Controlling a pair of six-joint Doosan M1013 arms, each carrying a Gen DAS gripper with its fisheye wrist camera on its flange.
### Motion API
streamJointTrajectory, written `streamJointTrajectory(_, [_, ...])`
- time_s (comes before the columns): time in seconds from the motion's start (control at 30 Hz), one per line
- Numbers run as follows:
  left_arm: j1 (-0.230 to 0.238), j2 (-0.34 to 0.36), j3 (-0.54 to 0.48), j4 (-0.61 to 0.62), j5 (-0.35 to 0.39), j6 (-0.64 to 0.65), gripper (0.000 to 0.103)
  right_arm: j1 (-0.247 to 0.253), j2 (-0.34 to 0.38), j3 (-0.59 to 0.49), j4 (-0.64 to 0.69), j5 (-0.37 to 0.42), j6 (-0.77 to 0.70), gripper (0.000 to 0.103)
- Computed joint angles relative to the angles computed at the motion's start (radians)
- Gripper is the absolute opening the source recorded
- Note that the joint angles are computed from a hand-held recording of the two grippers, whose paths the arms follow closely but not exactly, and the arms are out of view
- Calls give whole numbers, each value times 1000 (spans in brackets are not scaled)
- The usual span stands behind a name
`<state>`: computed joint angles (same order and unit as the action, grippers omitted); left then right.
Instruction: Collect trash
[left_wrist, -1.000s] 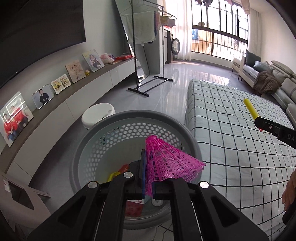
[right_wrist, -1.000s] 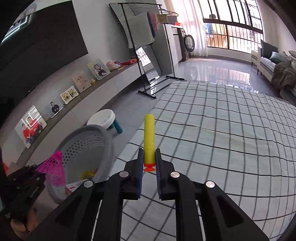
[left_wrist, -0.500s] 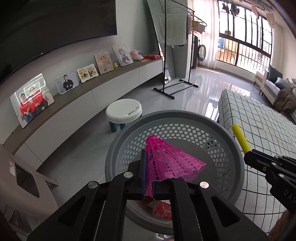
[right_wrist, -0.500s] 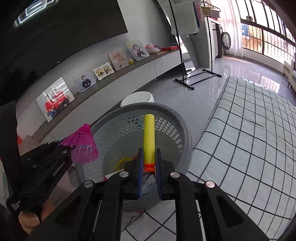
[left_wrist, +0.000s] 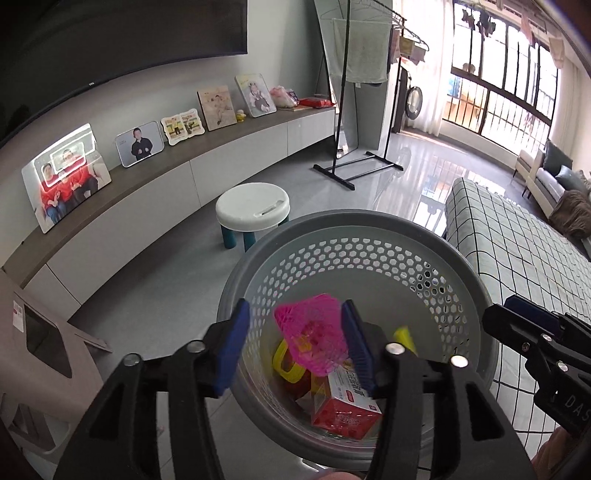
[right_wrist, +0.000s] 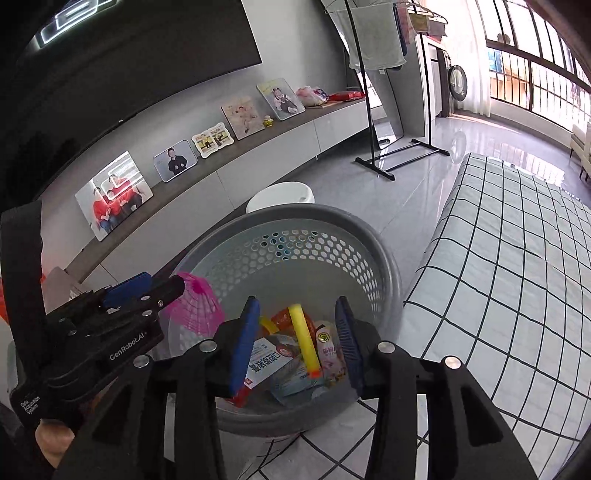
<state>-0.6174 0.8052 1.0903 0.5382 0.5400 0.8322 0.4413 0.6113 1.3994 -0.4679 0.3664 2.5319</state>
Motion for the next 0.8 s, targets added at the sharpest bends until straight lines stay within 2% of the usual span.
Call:
streamJointTrajectory(0.03, [-2,-5,9,38,-9,-36,66,-1,0,1,9,2,-7,41])
streamJointTrajectory(0.1, [-5,-10,19,80,-18,-73,67,0,1,-1,5,12,-3,41])
streamJointTrajectory(0.2, [-5,-10,17,70,-13,-62,68,2,2,-1,-25,20,24,45])
streamJointTrajectory(0.33, [-2,-13,23,76,-22,-80,77,2,1,0,-40,26,40,47])
streamJointTrajectory(0.5, [-2,-13,24,84,-20,-95,84,5,2,-1,-69,39,70,58])
streamJointTrajectory(0.63, [-4,-13,27,112,-16,-119,91,7,3,-3,-86,49,83,61])
streamJointTrajectory(0.8, [-3,-14,28,113,-12,-127,95,7,4,-4,-89,55,86,64])
